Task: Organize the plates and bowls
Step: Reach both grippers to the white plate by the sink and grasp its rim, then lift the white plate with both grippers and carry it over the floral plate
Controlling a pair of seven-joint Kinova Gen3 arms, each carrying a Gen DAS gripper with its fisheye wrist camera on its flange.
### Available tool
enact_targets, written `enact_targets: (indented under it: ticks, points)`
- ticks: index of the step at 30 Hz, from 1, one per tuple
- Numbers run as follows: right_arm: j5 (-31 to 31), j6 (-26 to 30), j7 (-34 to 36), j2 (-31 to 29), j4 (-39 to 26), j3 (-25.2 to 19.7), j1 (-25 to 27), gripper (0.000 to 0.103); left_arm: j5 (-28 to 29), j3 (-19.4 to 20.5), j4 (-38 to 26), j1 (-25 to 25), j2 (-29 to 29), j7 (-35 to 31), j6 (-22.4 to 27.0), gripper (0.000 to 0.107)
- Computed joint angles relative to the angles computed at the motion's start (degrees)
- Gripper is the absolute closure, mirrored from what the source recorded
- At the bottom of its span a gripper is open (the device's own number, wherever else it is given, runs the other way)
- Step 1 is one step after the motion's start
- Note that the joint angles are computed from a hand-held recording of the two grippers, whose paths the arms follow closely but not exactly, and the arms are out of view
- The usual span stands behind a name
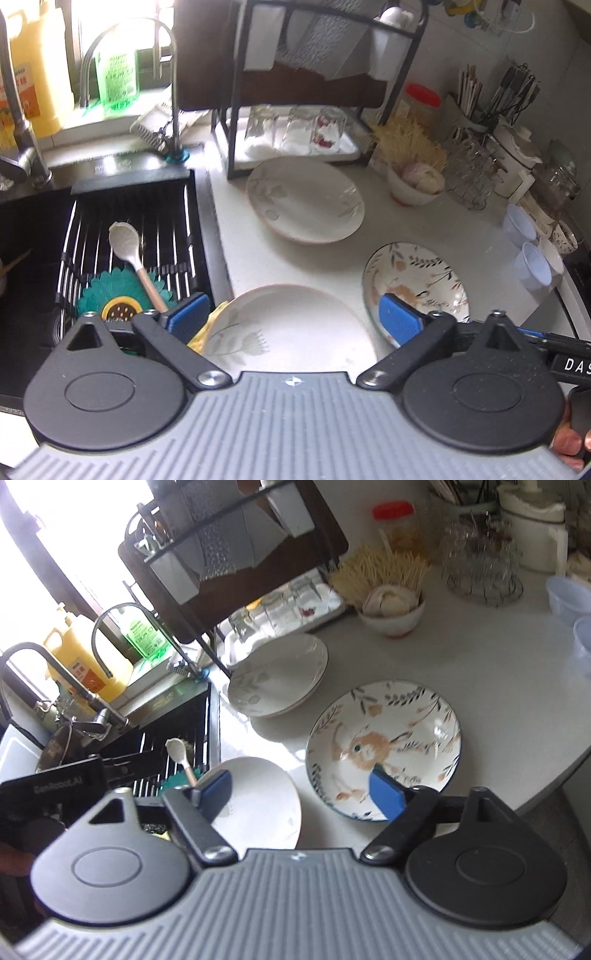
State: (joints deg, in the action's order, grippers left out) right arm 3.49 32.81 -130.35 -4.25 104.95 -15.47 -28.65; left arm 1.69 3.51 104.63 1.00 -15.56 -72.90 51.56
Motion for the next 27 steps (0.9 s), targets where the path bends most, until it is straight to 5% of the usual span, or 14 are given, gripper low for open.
enact_targets:
  ticks: [13,27]
  points:
    - [-13.1,-2.1,7.7,7.8,1.2,1.6,-2.3,0.05,11.7,-10.8,8.6,-3.8,5.7,-21.5,-5.4,0.047]
    - [-12.3,-3.0,6.9,14.2,-1.0,2.4,-3.9,0.07,22.5,-10.0,12.4,-9.7,10.6,-35.3,-7.9,0.084]
